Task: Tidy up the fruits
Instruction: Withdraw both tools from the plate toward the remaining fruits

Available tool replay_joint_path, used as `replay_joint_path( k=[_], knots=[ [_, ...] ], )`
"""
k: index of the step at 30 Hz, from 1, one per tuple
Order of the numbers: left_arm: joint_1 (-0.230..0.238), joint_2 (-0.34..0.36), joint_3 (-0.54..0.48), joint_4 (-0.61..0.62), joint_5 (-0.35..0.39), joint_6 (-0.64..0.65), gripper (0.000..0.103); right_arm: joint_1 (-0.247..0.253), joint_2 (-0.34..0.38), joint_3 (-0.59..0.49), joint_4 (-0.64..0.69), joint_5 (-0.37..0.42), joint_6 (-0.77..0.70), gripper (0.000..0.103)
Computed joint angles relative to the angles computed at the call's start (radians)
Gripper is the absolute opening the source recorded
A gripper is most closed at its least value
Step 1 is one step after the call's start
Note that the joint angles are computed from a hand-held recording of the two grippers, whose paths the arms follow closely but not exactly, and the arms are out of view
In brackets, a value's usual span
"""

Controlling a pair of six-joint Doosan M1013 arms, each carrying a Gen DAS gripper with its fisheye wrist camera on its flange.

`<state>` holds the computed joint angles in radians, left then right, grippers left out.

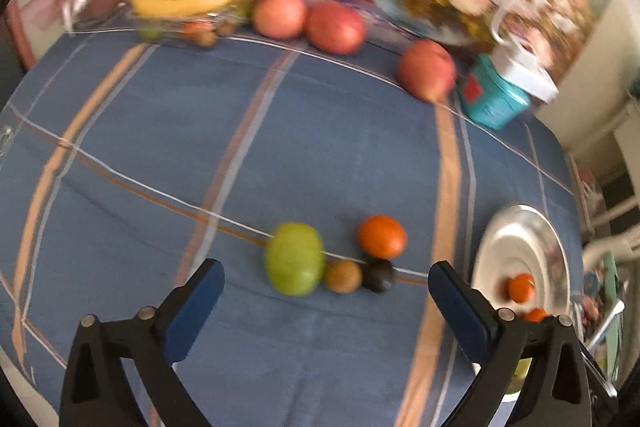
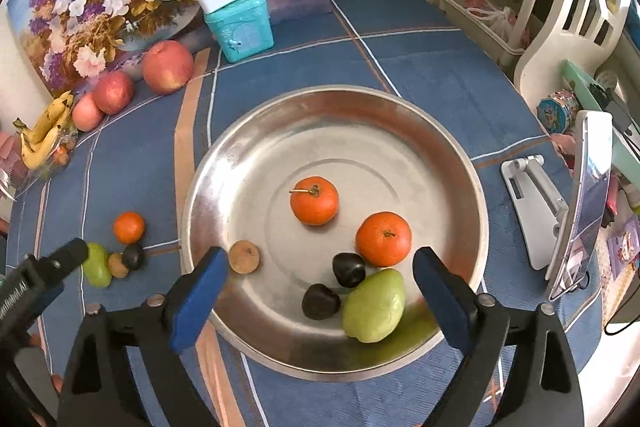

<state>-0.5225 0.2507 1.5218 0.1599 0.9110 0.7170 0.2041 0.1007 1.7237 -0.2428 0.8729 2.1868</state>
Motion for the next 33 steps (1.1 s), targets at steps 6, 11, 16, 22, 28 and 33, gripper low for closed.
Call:
replay_joint_path(
  k=[6,11,16,22,28,33],
  knots=[
    [0.028,-0.011,0.017,0.015,0.011,-0.034,0.103,0.011,-0.002,0.002,-0.012,-0.02,0.025,0.094],
    [0.043,-0.017,0.022,0.01,0.009,-0.035,0.103,0.018,0.003,-0.003,-0.012,-0.031,0.038,0.094],
    [0.055,-0.026,0.028,0.016,0.004,-0.027,0.103,0.028,0.011,-0.014,0.0,-0.035,0.046,0.094],
    [0.078,-0.04,0.038,0.032,0.002,-0.035,0.103,0.06,0.03,-0.042,-0.002,-0.035,0.043,0.094],
    [0.115,-0.055,0.05,0.048,0.003,-0.066,0.103,0.105,0.057,-0.072,-0.009,-0.047,0.023,0.094],
    [0.146,-0.067,0.057,0.074,0.013,-0.097,0.103,0.143,0.087,-0.099,-0.005,-0.043,-0.003,0.094]
  ],
)
